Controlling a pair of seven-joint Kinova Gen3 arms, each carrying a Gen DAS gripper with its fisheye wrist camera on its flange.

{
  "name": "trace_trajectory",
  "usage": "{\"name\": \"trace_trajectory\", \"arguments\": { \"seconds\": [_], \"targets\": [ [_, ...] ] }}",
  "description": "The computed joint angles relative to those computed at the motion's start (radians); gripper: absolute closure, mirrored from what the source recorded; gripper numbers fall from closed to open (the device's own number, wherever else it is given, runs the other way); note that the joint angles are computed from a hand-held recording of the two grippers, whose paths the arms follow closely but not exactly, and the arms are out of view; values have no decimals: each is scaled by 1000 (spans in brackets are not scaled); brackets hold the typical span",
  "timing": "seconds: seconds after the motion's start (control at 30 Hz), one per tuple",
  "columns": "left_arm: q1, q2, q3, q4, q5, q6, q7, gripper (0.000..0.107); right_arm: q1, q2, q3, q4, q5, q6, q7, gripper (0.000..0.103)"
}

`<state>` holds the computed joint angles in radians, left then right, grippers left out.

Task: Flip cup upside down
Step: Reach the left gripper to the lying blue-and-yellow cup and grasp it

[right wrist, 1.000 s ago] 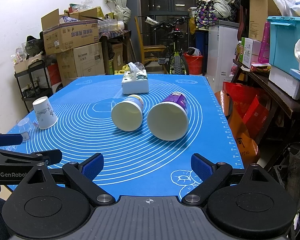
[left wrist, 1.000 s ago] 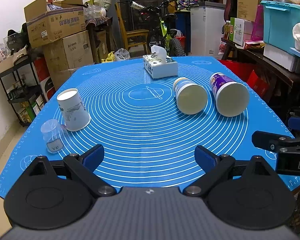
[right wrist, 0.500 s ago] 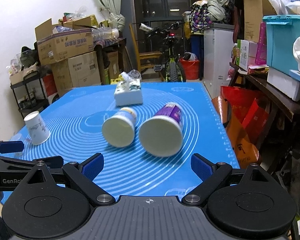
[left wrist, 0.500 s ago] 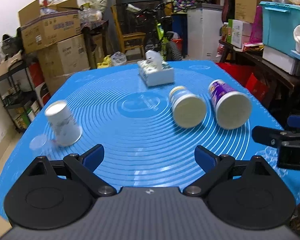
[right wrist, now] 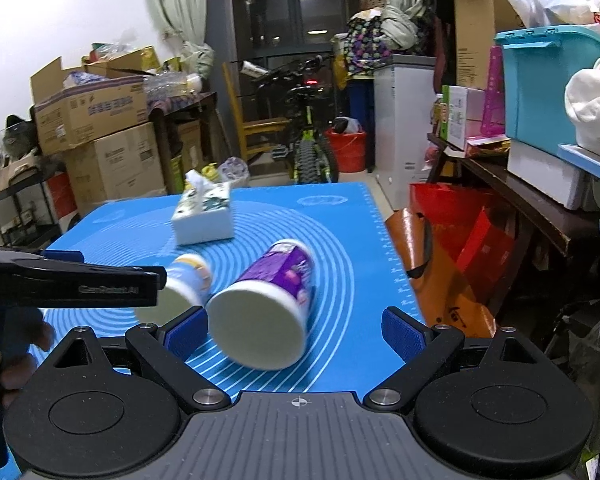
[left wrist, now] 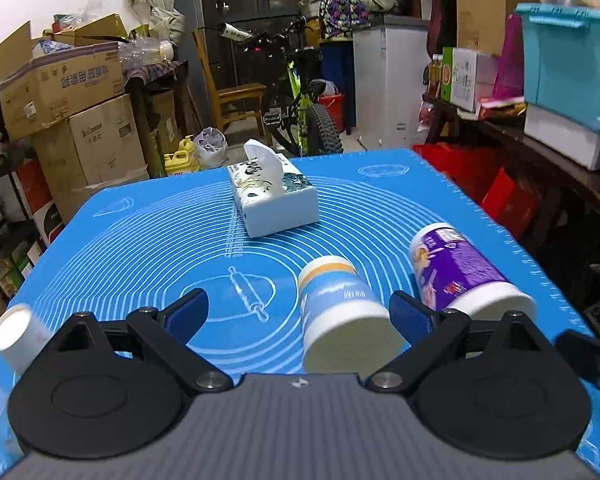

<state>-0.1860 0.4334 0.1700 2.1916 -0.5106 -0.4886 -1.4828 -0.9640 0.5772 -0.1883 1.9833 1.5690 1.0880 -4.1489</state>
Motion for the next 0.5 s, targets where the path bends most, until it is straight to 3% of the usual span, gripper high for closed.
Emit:
{"name": "trace_trajectory", "arguments": {
  "seconds": [0.07, 0.2, 0.33, 0.4, 0.5],
  "targets": [
    [45, 26, -17, -37, 42, 38, -22, 11, 8, 3, 4, 6, 8, -2, -15, 9],
    [48, 62, 19, -95, 52, 121, -25, 11, 26, 12, 5, 12, 20, -14, -33, 9],
    [-45, 92, 144, -144, 5, 218, 22, 11, 37, 13, 1, 21, 24, -25, -44, 9],
    [-94, 101, 205, -162, -17, 268, 47, 17, 41, 11, -1, 26, 25, -28, -49, 9],
    [-89, 99, 203, -168, 23, 295, 15, 26, 42, 11, -3, 29, 28, -25, -56, 9]
  ]
}}
